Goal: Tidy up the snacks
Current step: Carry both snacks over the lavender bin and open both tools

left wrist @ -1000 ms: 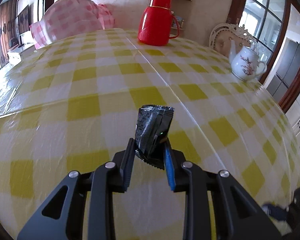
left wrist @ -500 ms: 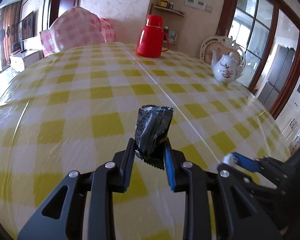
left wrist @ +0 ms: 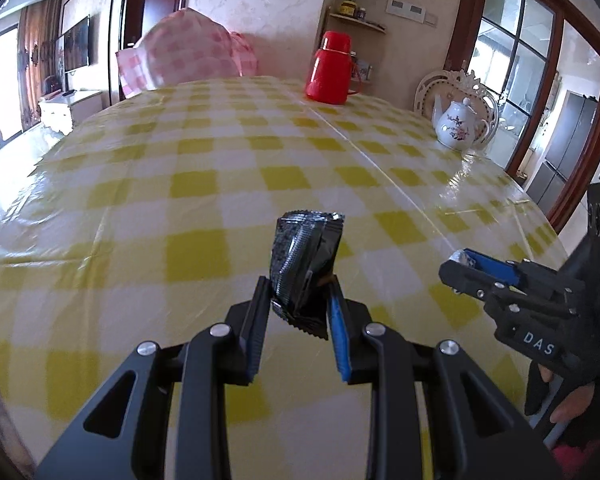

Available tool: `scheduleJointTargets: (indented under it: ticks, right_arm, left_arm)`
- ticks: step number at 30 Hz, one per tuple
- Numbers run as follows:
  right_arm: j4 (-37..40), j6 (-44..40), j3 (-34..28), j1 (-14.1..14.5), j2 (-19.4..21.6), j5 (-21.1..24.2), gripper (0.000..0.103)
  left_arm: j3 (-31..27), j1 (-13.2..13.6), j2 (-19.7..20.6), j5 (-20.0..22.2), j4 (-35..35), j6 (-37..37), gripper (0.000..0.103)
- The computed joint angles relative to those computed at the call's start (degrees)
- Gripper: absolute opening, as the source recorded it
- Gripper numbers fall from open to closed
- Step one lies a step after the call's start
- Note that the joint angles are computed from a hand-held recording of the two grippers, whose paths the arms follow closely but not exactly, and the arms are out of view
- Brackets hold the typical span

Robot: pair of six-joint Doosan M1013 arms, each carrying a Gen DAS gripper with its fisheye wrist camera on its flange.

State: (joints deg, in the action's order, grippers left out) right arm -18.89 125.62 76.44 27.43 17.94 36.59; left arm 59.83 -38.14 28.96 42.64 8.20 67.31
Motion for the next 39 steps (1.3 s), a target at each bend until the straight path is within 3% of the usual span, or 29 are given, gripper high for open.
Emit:
scheduleJointTargets:
  ticks: [9, 16, 23, 26, 31, 32, 34, 35, 36, 38, 39]
  right_arm:
    - [7.45, -11.05, -2.81, 6.51, 1.6, -1.12, 0.036]
    - [11.45, -19.26, -7.54, 11.69, 4.11, 0.33, 0.036]
    - [14.93, -26.37, -14.65, 15.1, 8.32, 4.71, 0.036]
    - [17.24, -29.67, -18.17, 16.23, 10.7, 7.88, 0.036]
    - [22.07, -35.12, -24.07, 17.68, 15.07, 13.65, 0.036]
    - [22.38, -35.28, -24.97, 17.92, 15.78, 14.32, 0.037]
    - [23.14, -34.75, -26.48, 18.08, 16.9, 15.39, 0.04]
    - [23.99, -34.3, -27.14, 17.92, 17.31, 16.19, 0.048]
    - [24.45, -34.0, -27.52, 17.77, 17.51, 16.73, 0.054]
    - [24.88, -32.18, -28.26, 17.79, 17.79, 17.46, 0.07]
    - [24.71, -31.21, -28.4, 17.9, 17.78, 17.59, 0.073]
  left_arm:
    - [14.07, 1.74, -10.07, -3.85, 7.73, -6.34, 0.029]
    - [22.56, 5.01, -16.72, -4.9, 8.12, -6.41, 0.029]
    - [27.04, 8.62, -21.24, -2.95, 7.3, -2.65, 0.029]
    - [28.67, 9.56, -22.63, -1.27, 9.63, -2.88, 0.029]
    - [31.2, 12.76, -24.82, -0.52, 6.12, -1.48, 0.03]
    - [31.41, 13.11, -25.06, -0.97, 6.49, -2.24, 0.035]
    - [32.29, 13.94, -25.93, -4.11, 5.58, -2.91, 0.06]
    - [33.37, 14.35, -26.8, -7.45, 4.99, -2.99, 0.089]
    - [34.52, 14.45, -27.67, -10.79, 5.33, -3.27, 0.101]
    - [34.72, 13.89, -28.1, -11.9, 7.28, -3.9, 0.101]
    - [34.27, 13.48, -27.89, -11.4, 8.67, -4.89, 0.101]
